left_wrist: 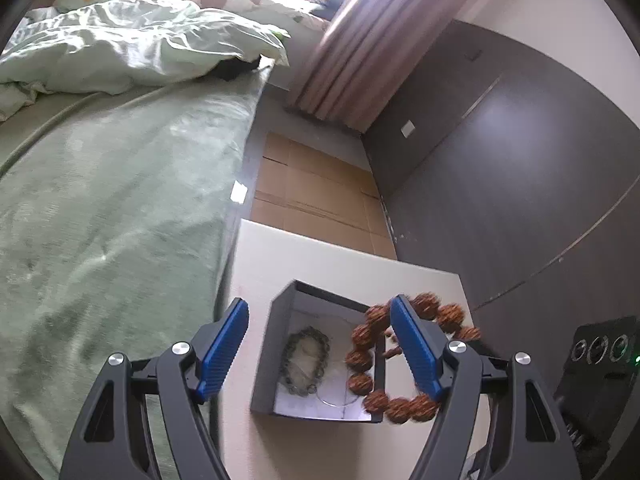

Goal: Organize jewelry
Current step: 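Lower the brown bead bracelet into the black box and open the right tool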

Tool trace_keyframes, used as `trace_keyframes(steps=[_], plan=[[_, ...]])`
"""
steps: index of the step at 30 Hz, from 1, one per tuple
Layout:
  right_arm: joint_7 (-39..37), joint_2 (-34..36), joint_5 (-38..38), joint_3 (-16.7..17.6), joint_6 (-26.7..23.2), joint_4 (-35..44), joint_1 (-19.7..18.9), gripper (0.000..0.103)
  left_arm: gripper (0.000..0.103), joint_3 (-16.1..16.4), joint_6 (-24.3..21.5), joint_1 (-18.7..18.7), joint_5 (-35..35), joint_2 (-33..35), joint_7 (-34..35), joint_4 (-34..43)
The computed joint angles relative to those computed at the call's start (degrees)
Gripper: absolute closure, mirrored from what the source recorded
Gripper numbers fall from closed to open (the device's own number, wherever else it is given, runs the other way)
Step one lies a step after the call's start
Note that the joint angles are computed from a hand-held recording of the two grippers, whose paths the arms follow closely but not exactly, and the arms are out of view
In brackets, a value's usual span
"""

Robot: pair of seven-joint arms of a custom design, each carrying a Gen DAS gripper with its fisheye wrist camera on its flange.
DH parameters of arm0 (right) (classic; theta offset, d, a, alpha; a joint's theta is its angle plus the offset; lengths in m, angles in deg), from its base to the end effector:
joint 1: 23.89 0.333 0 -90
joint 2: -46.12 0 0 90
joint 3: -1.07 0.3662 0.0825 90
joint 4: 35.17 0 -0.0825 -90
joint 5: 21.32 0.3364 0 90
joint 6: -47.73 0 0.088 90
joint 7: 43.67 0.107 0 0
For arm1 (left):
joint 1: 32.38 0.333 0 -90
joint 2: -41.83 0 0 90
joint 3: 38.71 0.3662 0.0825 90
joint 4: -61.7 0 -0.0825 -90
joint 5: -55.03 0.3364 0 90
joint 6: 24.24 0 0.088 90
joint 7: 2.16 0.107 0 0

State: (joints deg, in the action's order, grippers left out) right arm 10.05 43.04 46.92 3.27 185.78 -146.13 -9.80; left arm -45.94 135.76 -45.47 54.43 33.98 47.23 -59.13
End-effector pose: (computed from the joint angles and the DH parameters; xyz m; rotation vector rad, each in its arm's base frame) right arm 0.5158 0.1572 0.6337 -1.5894 1.3144 0.2235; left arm 0.4789 -0.1819 0.6425 -2.2208 1.5434 -1.1339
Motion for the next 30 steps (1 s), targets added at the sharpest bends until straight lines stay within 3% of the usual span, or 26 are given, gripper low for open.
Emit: trace_keyframes(steps=[3, 6, 8, 10, 11, 16, 30], plan=[[0.91, 1.16, -1.03, 0.56, -0.18, 0.67, 0.48, 0.083, 0.032, 0.4, -0.3, 0.33, -0.34, -0.41, -0.07, -0.01], [11.33, 3.06, -14.76, 1.65, 2.7, 1.66, 1.14, 0.079, 0.031, 0.66, -0.7, 0.44, -0.57, -0.33, 0.38, 0.09], [15.83, 3.85, -19.69, 1.46, 1.7, 2.35, 1.05, 0.04, 0.031, 0.74, -0.98, 0.39, -0.89, -0.26, 1.04, 0.18], [16.06, 2.3, -19.95, 1.38, 5.56, 0.21, 0.97, 0.023, 0.031, 0.6, -1.02, 0.45, -0.78, -0.2, 1.29, 0.17], [14.88, 1.55, -19.2, 1.21, 6.99, -0.56, 0.85, 0.021, 0.031, 0.5, -1.06, 0.44, -0.71, -0.13, 1.36, 0.23], [13.07, -0.2, -17.43, -0.13, 7.98, -2.08, -0.45, 0.019, 0.031, -0.17, -1.88, 0.26, -0.34, 0.83, 2.04, 1.13], [17.92, -1.45, -23.96, -2.65, 3.42, -2.25, -5.25, 0.019, 0.03, -3.57, -3.48, -0.52, 3.96, 4.33, 0.76, 4.69]])
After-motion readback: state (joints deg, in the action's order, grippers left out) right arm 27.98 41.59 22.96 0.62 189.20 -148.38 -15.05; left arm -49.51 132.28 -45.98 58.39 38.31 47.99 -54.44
